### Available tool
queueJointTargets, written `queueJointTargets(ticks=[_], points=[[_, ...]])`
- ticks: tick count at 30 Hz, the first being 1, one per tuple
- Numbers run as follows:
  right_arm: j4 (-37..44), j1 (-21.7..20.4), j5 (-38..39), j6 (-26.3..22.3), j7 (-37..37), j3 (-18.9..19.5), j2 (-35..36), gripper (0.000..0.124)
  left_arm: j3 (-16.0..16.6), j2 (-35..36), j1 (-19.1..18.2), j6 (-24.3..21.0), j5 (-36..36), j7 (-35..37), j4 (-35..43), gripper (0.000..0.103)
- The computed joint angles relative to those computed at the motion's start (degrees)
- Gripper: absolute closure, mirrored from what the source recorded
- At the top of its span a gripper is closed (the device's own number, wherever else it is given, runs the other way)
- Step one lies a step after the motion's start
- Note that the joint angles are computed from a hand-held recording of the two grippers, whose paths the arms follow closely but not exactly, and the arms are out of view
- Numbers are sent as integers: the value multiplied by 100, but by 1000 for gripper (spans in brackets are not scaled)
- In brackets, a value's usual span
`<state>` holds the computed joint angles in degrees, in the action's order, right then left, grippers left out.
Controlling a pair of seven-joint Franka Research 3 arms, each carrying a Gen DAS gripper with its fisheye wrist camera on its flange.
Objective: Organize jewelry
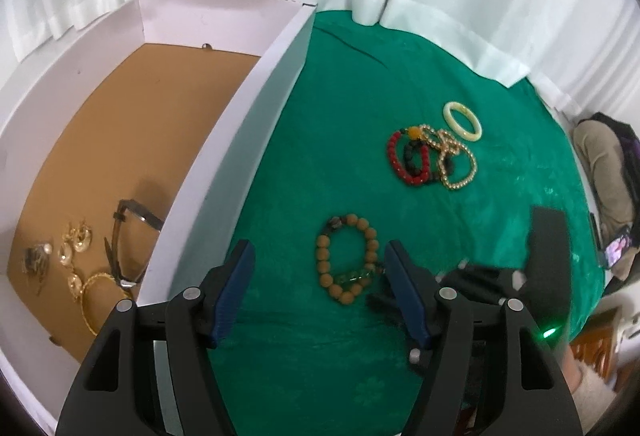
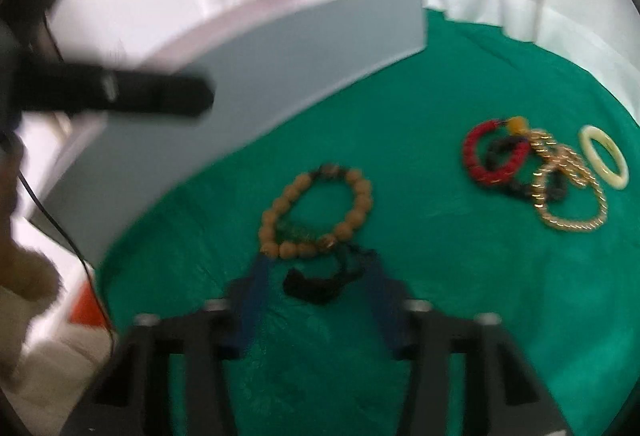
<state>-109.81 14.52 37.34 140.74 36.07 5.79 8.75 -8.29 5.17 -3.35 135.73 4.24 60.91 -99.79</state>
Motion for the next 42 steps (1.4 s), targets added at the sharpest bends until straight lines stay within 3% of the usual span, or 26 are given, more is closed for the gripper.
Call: queueJointTargets(ticks=[1,2,9,11,13,15,18,20,21,24,31,37,42], points=[[-17,-108,-59,3,77,111,-40,105,-1,23,0,0,-4,0,17,34],[-64,-64,63,-47,15,21,-113,112,-2,45,3,9,-22,8,31,34],[-449,-392,1205,-260,-169,-394,-896,121,-69,689,-48,-109,-4,374,535,34],[-602,-472,1354,-369,-182,-508,-1116,121,-24,1032,-126,-245,330,348,822,38],[-654,-555,1491,-531,-211,-642,-1243,121,1,1209,-159,-343,545,388,967,51],[-697,-606,1579,-602,-248,-716,-1323,121,4,1331,-173,-396,688,497,1039,56],[-852,-635,1752,-632,-317,-777,-1448,121,-133,1342,-70,-265,458,1021,909,56],[-808,-660,1805,-679,-234,-812,-1399,121,-95,1271,-171,-29,757,1150,742,65],[-828,-669,1822,-656,-197,-811,-1400,121,-142,1257,-131,40,647,1320,709,89],[-770,-724,1884,-647,-35,-839,-1342,121,-151,1273,-106,-113,362,1295,818,94],[-369,-888,1938,-1254,223,-951,-1331,121,-317,359,224,729,-1219,1376,41,95],[388,-903,1961,-1801,326,-859,-1095,121,-116,-553,111,1095,-1722,1250,-342,95],[1082,-713,1937,-2055,402,-611,-883,121,176,-1351,66,1168,-1639,940,-692,94]])
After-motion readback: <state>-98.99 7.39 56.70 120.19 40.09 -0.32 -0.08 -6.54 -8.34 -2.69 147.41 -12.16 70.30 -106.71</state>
